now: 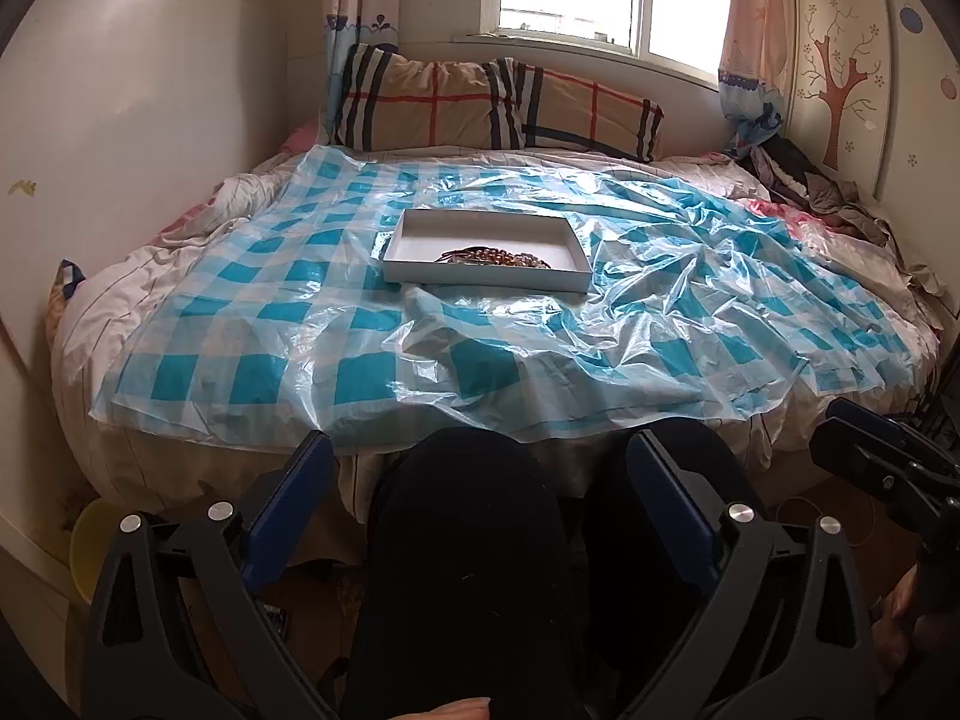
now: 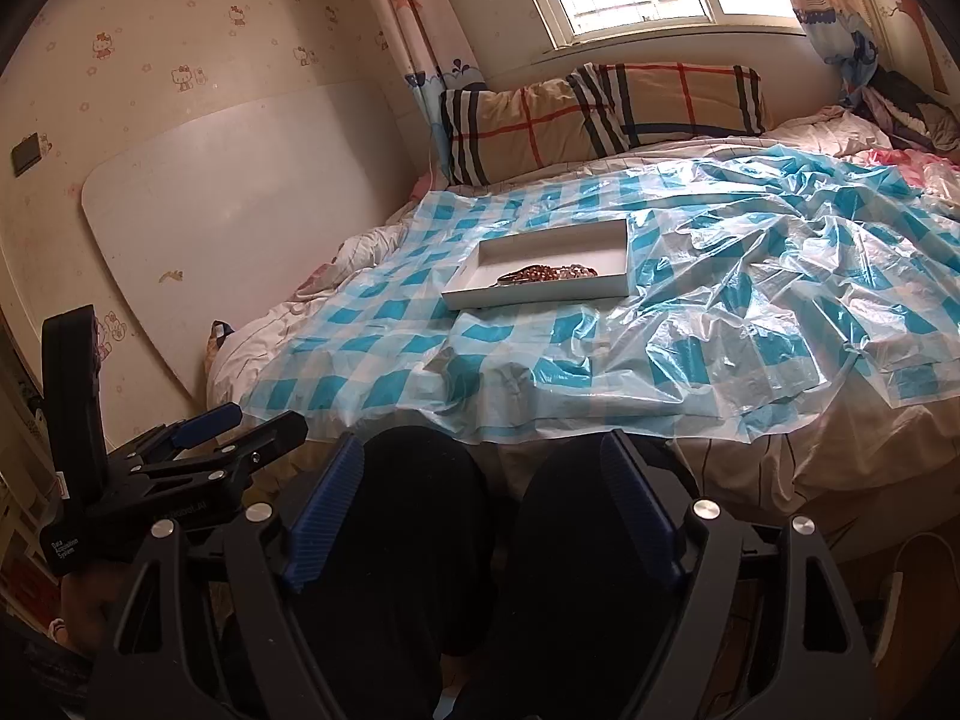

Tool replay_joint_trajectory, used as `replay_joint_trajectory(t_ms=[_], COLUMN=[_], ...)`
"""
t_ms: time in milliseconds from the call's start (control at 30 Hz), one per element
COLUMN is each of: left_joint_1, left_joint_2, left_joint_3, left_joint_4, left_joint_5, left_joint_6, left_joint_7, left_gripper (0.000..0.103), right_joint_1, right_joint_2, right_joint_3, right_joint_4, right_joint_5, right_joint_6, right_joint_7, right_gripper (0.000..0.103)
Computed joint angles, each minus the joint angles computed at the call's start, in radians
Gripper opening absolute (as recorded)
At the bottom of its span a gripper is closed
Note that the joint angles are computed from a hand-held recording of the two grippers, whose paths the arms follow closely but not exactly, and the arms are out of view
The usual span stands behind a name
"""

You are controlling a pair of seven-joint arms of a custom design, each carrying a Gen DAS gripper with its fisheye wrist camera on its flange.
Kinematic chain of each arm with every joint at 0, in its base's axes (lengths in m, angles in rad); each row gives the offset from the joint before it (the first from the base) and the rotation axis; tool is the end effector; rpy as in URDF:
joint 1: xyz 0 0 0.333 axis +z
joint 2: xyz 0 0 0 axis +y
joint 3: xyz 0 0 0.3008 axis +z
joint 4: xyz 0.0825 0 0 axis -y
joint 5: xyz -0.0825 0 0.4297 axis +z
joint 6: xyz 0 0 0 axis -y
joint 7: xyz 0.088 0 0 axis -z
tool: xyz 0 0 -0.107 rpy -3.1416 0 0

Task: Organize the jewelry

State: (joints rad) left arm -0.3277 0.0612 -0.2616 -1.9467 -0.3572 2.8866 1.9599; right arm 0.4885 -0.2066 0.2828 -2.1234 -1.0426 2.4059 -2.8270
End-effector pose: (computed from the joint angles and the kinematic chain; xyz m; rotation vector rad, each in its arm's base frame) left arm 0.5631 -0.3481 0.5182 -1.1169 2.2988 -1.1368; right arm 0.4159 0.4069 0.5215 -1.1745 1.8902 -0.6905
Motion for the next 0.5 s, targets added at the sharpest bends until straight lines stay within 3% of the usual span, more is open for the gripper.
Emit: replay_joint_trajectory(t_ms=[500], left_joint_1=[-0.001], left_joint_2=[0.003], left_joint_3=[0.002], left_joint_4=[0.003], left_joint_5=[0.018], left_joint_6=[-0.003], left_joint_7=[-0.017], left_gripper=[0.095], right_joint_1=[-0.001], right_joint_2=[-0.003], right_joint_3=[-0.001], right_joint_4=[-0.002], right_joint_5=[0.003], right_joint_6=[0.002], right_joint_7=[-0.005], right_gripper=[0.082])
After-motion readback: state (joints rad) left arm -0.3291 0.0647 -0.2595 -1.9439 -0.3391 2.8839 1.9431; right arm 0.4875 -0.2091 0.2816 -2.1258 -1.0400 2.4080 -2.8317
